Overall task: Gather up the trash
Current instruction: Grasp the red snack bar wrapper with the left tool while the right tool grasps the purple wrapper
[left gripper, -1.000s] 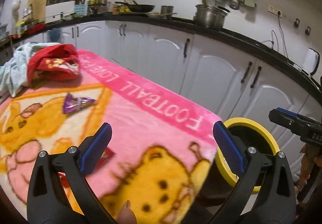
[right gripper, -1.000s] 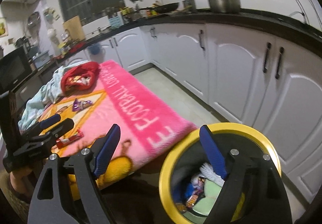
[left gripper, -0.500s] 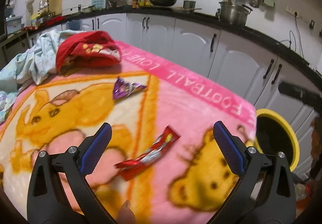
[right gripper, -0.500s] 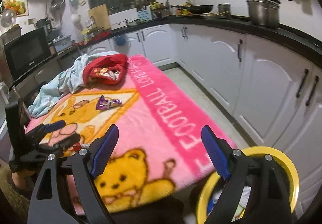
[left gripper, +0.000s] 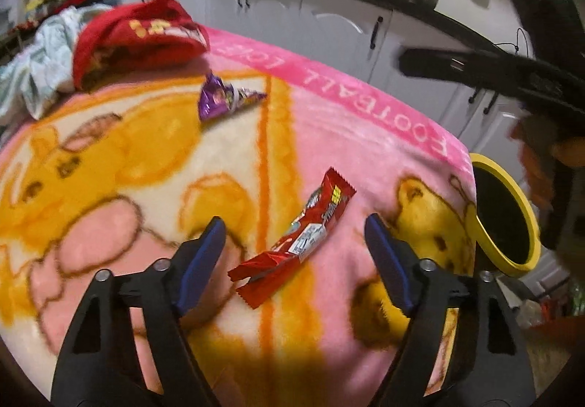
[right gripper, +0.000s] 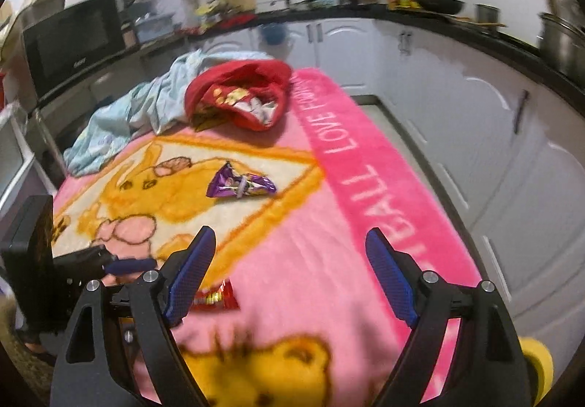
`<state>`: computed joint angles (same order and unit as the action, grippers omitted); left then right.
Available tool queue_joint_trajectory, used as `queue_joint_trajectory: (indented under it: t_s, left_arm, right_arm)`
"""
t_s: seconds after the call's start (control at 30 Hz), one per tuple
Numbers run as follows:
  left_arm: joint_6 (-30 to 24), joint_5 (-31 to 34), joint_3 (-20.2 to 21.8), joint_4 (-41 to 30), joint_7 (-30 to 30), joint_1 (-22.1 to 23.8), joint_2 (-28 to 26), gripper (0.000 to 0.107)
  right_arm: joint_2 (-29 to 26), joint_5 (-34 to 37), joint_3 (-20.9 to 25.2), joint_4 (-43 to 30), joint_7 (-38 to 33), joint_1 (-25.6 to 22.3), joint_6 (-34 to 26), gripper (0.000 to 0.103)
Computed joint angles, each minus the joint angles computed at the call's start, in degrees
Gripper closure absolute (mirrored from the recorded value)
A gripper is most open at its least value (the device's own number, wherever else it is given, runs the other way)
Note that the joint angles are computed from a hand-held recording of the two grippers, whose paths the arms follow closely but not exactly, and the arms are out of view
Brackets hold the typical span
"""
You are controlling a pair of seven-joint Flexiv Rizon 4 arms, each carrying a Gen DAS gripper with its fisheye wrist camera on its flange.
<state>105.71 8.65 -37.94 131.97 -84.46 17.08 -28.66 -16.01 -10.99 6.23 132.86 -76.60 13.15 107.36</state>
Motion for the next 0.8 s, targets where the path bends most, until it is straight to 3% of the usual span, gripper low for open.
queue_joint_trajectory:
  t_s: [0.1, 0.27, 0.37, 0.63, 0.73, 0.8]
  left_arm:
    - [-1.37, 0.09, -1.57, -0.29, 0.64, 1.49, -1.22, 0.053]
    - [-3.03, -0.46, -4.88, -0.45, 2.7, 4.24, -3.34, 0.072]
    - [-3.68, -0.88, -6.93, -0.27, 3.67, 6.11, -4.4, 0.087]
    - [-3.3, -1.19, -10.62, 2.3, 4.54, 10.28, -3.55, 0.1]
    - [-1.29, -0.2, -11.2, 4.28, 3.21, 12.15, -1.92, 0.1]
    - [-0.07, 0.67, -11.6, 5.6, 1.63, 13.73, -0.99, 0.1]
  right_arm:
    - [-5.03, -5.92, 6.59, -5.99, -0.01, -6.73, -3.7, 0.022]
    - [-11.93, -9.41, 13.15, -14.41, -2.61, -11.38, -10.15, 0.022]
    - [-14.67, -9.35, 14.11, -18.19, -5.48, -10.73, -13.33, 0.022]
    - [-19.52, -7.15, 13.61, -26.44, -11.72, -6.84, -19.82, 0.024]
    - [-20.81, -5.77, 14.6, -29.03, -14.5, -6.39, -22.81, 0.037]
    - [-20.81, -5.11, 13.03, -29.49, -15.06, -4.56, -23.9, 0.053]
